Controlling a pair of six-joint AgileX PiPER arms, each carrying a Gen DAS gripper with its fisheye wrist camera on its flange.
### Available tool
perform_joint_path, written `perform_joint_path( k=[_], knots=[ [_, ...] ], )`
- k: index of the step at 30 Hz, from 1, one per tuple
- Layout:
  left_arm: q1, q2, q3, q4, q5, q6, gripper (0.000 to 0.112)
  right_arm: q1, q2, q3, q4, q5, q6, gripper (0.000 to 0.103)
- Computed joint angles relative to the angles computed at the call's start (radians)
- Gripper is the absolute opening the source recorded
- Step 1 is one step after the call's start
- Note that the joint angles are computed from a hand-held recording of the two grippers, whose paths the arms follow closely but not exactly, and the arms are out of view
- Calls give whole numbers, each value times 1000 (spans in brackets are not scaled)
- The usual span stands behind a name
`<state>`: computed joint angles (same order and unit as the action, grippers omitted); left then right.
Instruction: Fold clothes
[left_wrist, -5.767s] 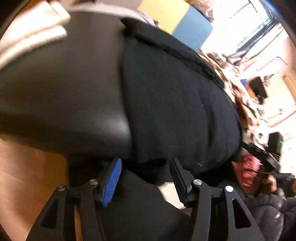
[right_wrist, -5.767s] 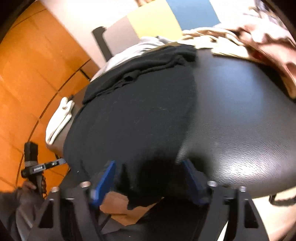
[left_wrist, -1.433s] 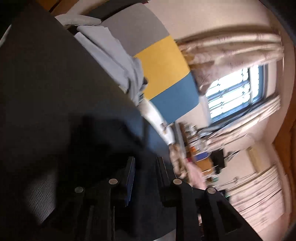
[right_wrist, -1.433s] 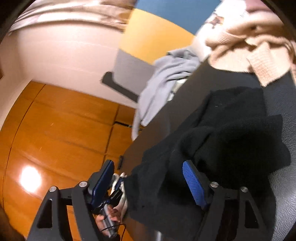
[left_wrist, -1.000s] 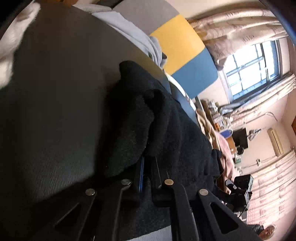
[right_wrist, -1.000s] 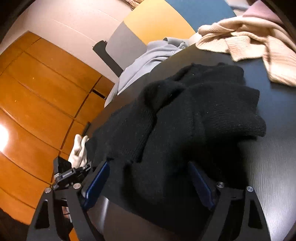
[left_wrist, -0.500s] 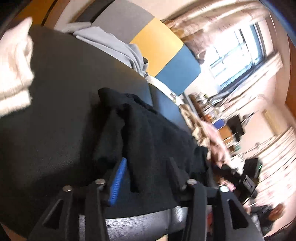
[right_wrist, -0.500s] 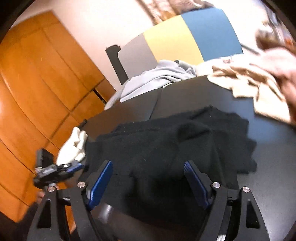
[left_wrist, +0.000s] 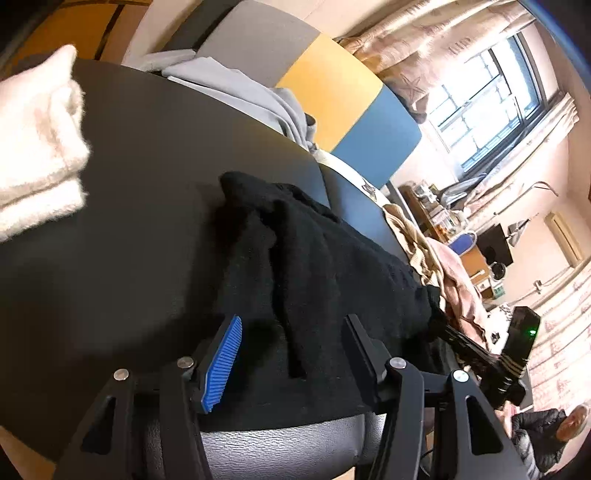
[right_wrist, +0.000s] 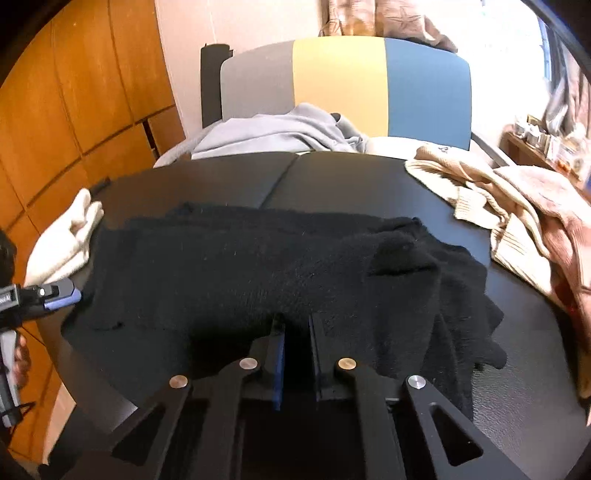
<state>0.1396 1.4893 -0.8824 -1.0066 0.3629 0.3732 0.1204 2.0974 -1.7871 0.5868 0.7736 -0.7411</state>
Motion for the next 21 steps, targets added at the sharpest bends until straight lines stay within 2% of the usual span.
perform_joint_path(
  k=[3, 7, 10, 17, 19, 21],
  knots=[
    [13, 9, -21, -9, 29, 34, 58, -33, 24, -53, 61, 81, 7, 10],
    [9, 27, -77, 35, 44, 46, 59, -102, 116, -189, 223, 281, 72, 10],
    [15, 66, -127, 24, 71, 62, 59, -124, 166, -251, 259, 351, 128, 10],
    [0, 198, -243, 99, 139, 8, 58, -147, 216, -293, 305, 394, 184, 10],
    [9, 216, -252, 46, 164, 44, 57, -149, 224, -300, 314, 402, 182, 10],
    [31, 219, -252, -72, 210, 151, 50, -150, 237, -318, 322, 416, 192, 10]
  ],
)
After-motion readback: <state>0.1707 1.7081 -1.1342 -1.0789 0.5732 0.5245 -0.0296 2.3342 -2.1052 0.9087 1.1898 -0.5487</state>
